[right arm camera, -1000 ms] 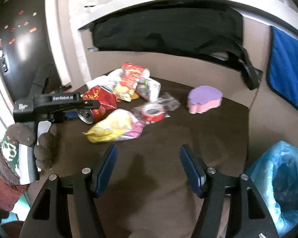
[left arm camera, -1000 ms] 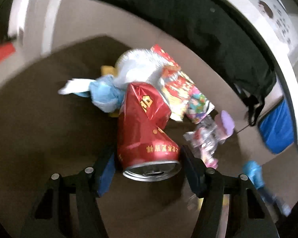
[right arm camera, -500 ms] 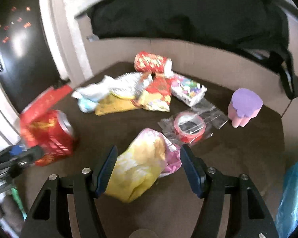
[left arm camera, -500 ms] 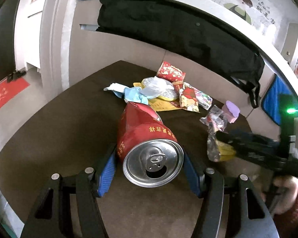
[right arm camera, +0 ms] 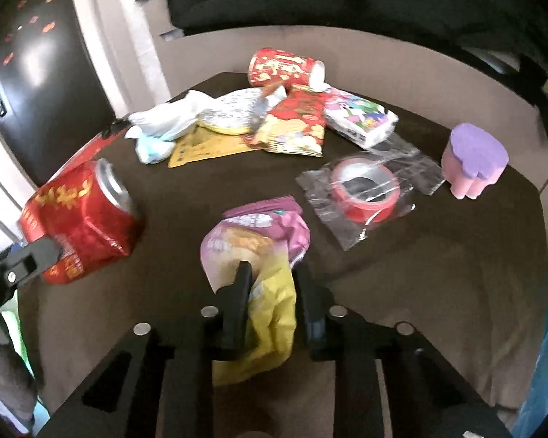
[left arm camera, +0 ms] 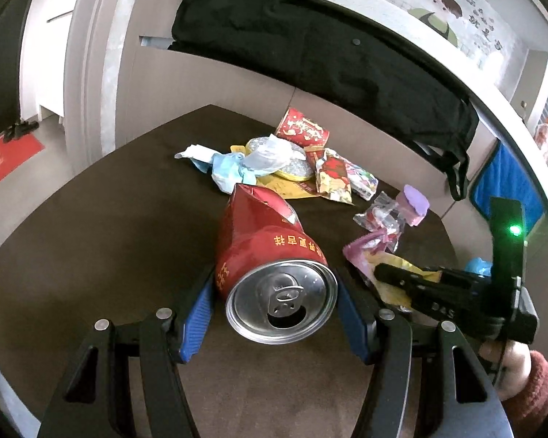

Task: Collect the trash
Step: 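Grasp the red soda can with the left gripper while the right gripper grasps the yellow-pink wrapper, then carry the red can and yellow-pink wrapper over the bin with both grippers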

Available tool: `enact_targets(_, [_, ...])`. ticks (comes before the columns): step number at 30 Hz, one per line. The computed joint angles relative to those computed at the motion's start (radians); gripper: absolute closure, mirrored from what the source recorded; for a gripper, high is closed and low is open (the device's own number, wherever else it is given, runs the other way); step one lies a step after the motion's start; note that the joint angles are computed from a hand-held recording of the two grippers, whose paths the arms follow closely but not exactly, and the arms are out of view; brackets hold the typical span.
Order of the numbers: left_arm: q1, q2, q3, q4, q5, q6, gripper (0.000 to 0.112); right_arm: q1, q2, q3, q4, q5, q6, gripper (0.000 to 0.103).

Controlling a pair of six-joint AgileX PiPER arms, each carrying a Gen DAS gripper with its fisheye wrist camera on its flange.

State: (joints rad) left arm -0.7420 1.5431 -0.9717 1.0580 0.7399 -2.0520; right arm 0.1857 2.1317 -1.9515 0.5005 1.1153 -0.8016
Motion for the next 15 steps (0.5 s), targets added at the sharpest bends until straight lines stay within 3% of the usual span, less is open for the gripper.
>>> enact_targets(10, [-0.04, 0.026, -0.073, -0.013, 0.046, 0.053, 0.05, -0.147, -0.081, 0.028, 0.144, 0.096, -0.095, 0.087])
enact_targets(15, [-0.061, 0.08, -0.166, -0.018, 0.074, 0.109, 0.05, -0.201, -0.103, 0.02, 0.153, 0.097, -0.125, 0.087])
